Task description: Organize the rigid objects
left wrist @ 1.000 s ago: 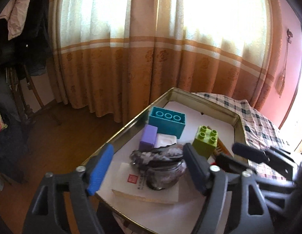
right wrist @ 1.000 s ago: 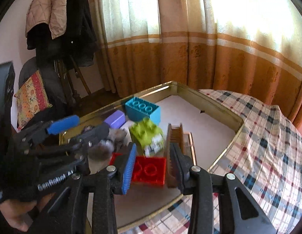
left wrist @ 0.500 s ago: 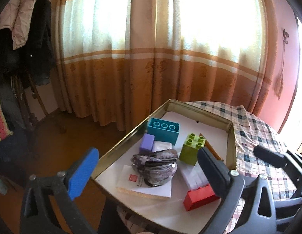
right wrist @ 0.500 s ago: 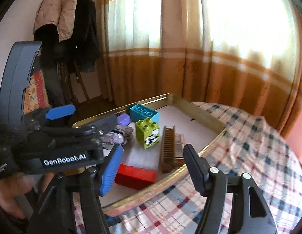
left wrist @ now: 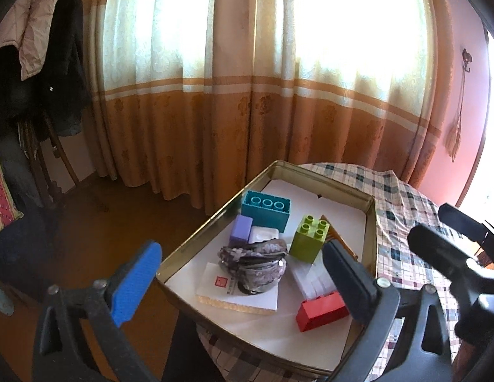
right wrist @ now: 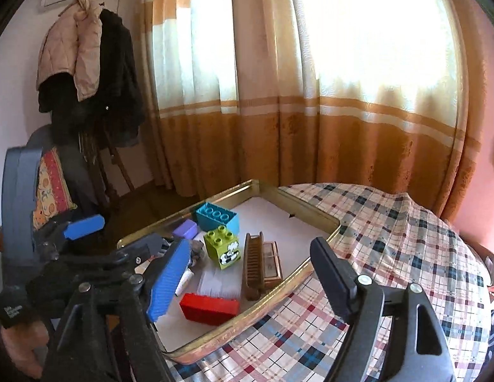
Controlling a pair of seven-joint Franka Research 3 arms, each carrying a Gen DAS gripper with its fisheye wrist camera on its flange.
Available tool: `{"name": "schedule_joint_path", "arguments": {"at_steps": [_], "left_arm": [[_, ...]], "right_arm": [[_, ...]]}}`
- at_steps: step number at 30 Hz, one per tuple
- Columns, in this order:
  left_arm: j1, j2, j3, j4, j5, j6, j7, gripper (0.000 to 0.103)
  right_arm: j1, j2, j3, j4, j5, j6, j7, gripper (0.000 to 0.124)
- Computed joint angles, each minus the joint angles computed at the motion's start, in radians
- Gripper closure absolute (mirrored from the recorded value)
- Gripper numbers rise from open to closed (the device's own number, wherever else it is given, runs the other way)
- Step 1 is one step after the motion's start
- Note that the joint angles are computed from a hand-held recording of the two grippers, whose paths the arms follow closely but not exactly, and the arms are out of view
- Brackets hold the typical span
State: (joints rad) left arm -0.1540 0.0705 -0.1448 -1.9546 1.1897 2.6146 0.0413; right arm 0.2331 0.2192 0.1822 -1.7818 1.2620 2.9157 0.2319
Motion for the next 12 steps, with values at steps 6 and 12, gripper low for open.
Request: {"name": "schedule_joint_path", "arguments": {"at_steps": [6,12], "left_arm": [[-0.011,0.005,-0.004,0.01,0.02,-0.048,-0.001,0.0],[-0.015,0.008,-0.004,0.015,0.024,-0.053,0.008,0.0]], "right_arm": [[0.004,-0.01,0.001,-0.003,0.005,-0.008,-0.002,0.043],[0.009,-0.016,-0.002,-0.011,0.008,-0.013,-0.007,0.043]]}}
